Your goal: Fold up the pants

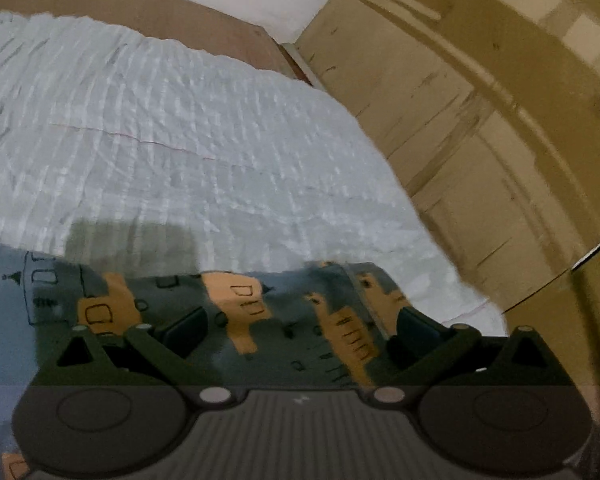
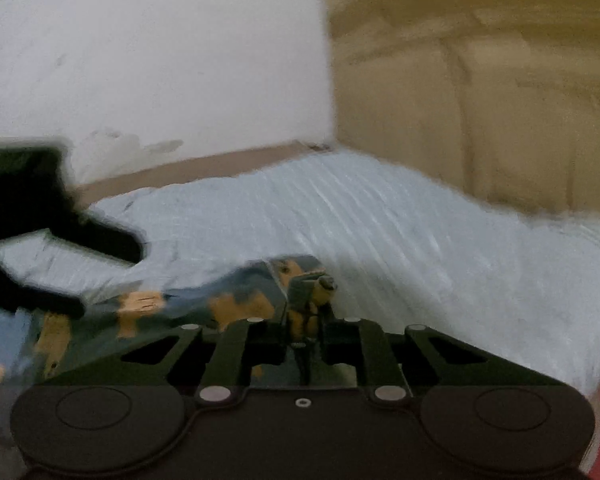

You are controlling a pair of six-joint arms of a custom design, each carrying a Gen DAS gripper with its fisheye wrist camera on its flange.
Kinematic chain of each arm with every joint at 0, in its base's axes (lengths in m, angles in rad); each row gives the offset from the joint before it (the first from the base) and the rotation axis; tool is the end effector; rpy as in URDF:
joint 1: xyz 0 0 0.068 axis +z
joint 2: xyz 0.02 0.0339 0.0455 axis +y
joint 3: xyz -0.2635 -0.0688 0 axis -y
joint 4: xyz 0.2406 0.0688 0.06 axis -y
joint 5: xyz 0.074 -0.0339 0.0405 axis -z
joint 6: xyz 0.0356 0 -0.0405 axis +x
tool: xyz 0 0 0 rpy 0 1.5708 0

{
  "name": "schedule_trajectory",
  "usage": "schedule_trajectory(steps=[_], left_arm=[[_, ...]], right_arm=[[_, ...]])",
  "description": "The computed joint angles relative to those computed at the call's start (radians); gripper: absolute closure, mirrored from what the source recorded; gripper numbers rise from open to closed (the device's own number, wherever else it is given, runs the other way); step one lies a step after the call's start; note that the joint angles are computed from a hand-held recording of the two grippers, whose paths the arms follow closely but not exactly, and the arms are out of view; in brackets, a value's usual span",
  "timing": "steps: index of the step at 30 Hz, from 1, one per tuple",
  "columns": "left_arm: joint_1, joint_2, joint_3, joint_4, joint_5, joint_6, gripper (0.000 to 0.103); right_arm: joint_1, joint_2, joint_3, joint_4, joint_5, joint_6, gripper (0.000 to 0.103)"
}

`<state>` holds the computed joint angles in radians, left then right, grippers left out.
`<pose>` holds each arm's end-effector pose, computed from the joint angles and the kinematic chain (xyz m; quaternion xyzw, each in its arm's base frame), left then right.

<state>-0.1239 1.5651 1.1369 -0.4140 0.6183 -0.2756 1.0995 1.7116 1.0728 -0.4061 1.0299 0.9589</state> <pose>0.3258 -0.0614 0.2548 0.0406 0.8957 -0.3460 0.2762 0.1781 0.2822 0.1993 0.0687 0.8473 -0.0513 0.5241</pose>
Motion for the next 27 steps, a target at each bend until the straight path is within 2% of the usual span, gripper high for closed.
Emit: schedule_trajectory(steps=[4, 7, 11, 14, 19, 25, 27], left_arm=[[0.062, -0.04, -0.009, 0.0, 0.075, -0.038, 0.001], [0.125, -0.094, -0.036, -0.026, 0.106, -0.007, 0.001], [0.206, -0.147, -0.091, -0.05, 0.113, 0.039, 0.001], [0.241, -0.174, -0.138, -0.059, 0.046, 0.084, 0.001], [0.247, -0.192, -0.173, -0.071, -0.057, 0.134, 0.001], [0.184, -0.164, -0.194, -0.062, -0.075, 0.131, 0.001], [0.165, -0.16, -0.209, -0.035, -0.085, 0.114, 0.001]], right_arm=[[0.052, 0.055, 0.091, 0.047, 0.055, -0.236, 0.09], [0.097, 0.101, 0.164, 0.078, 0.067, -0.393, 0.09], [0.159, 0.152, 0.246, 0.092, 0.029, -0.488, 0.09], [0.17, 0.216, 0.294, 0.094, -0.05, -0.485, 0.09], [0.153, 0.291, 0.308, 0.087, -0.152, -0.388, 0.09], [0.124, 0.204, 0.132, 0.298, -0.226, -0.223, 0.089], [0.104, 0.165, 0.045, 0.412, -0.27, -0.14, 0.089]])
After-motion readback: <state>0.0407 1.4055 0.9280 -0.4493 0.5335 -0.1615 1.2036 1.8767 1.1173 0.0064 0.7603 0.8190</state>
